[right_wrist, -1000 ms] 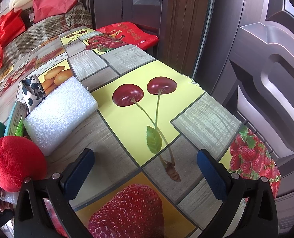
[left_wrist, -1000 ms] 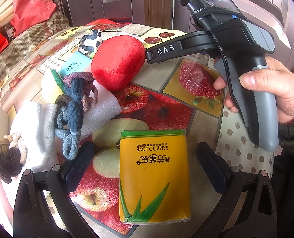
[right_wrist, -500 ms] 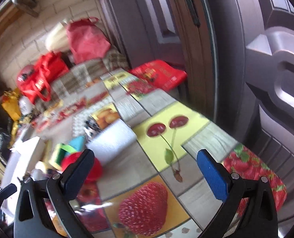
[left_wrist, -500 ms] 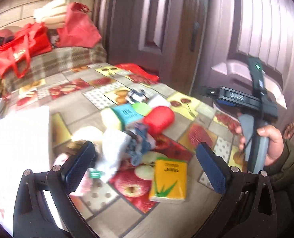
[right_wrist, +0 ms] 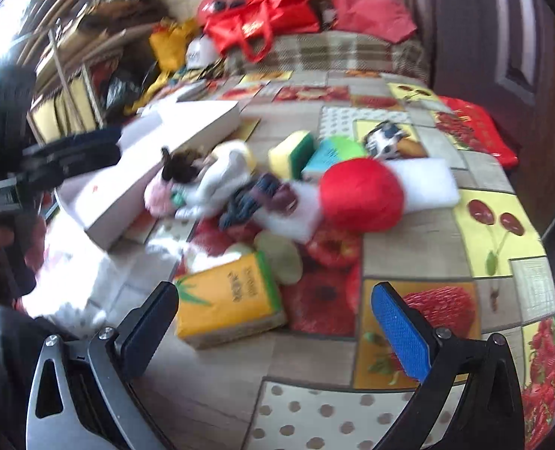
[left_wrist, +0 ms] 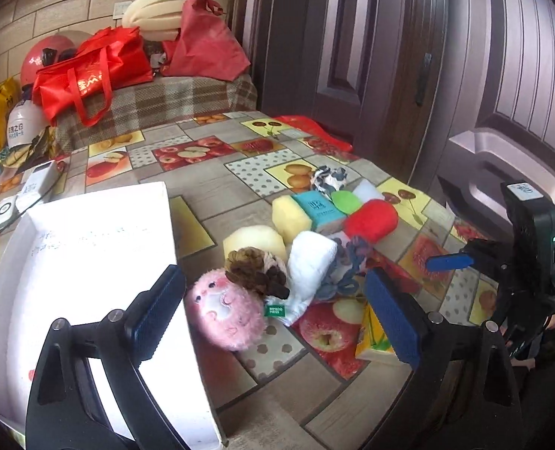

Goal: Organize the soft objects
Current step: 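Grasp the brown rope ball with the left gripper while the right gripper grasps the yellow tissue pack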

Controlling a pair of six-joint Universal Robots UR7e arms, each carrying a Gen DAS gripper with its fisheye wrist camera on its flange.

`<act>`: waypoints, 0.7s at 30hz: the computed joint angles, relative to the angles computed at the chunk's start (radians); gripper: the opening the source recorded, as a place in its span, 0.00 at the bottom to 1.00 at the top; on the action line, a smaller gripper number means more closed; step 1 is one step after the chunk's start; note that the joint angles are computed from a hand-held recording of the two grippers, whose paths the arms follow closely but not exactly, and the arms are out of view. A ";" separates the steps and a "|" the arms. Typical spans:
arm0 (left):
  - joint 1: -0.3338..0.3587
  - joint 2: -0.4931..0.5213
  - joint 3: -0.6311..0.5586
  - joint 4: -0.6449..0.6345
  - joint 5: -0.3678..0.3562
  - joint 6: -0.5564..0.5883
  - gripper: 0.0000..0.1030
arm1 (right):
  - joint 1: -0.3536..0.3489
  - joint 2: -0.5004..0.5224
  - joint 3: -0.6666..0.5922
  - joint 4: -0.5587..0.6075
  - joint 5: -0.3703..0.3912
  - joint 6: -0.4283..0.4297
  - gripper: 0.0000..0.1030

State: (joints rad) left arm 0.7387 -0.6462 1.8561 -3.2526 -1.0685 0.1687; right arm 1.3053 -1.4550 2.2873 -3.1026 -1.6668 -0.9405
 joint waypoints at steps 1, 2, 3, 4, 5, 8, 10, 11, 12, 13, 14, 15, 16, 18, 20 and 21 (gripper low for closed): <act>-0.002 0.005 -0.002 0.007 0.004 0.010 0.95 | 0.004 0.012 0.005 0.005 -0.016 -0.023 1.00; -0.003 0.012 -0.006 0.016 0.009 0.022 0.95 | 0.013 0.025 0.009 -0.006 -0.034 -0.035 1.00; -0.003 0.014 -0.009 0.024 0.009 0.030 0.95 | 0.019 0.034 0.011 -0.014 -0.050 -0.041 1.00; -0.003 0.019 -0.016 0.038 0.007 0.038 0.95 | 0.026 0.054 0.002 -0.024 -0.071 -0.044 1.00; -0.003 0.025 -0.025 0.050 0.006 0.047 0.95 | 0.033 0.073 -0.007 -0.033 -0.093 -0.044 1.00; -0.003 0.044 -0.051 0.080 0.018 0.072 0.94 | 0.043 0.109 -0.028 -0.032 -0.140 -0.044 1.00; -0.003 0.051 -0.066 0.104 0.046 0.079 0.89 | 0.040 0.114 -0.009 -0.071 -0.147 -0.074 0.94; 0.000 0.053 -0.072 0.112 0.059 0.076 0.88 | 0.040 0.119 -0.010 -0.085 -0.143 -0.090 0.89; 0.004 0.053 -0.077 0.117 0.064 0.072 0.86 | 0.032 0.110 -0.004 -0.085 -0.122 -0.103 0.73; 0.010 0.050 -0.081 0.124 0.064 0.066 0.80 | 0.025 0.099 -0.001 -0.083 -0.100 -0.100 0.70; 0.016 0.047 -0.086 0.134 0.063 0.057 0.78 | 0.014 0.085 -0.007 -0.051 -0.080 -0.076 0.70; 0.021 0.045 -0.091 0.142 0.063 0.051 0.73 | -0.002 0.072 -0.011 -0.031 -0.050 -0.050 0.70; 0.025 0.043 -0.096 0.150 0.060 0.053 0.70 | -0.019 0.059 -0.012 -0.021 -0.024 -0.027 0.70; 0.030 0.045 -0.108 0.171 0.059 0.062 0.68 | -0.046 0.045 -0.018 -0.004 0.022 0.006 0.70; 0.030 0.058 -0.128 0.189 0.078 0.070 0.68 | -0.070 0.023 -0.017 0.025 0.070 0.030 0.70; 0.031 0.066 -0.141 0.198 0.085 0.070 0.68 | -0.076 0.020 -0.013 0.025 0.081 0.033 0.70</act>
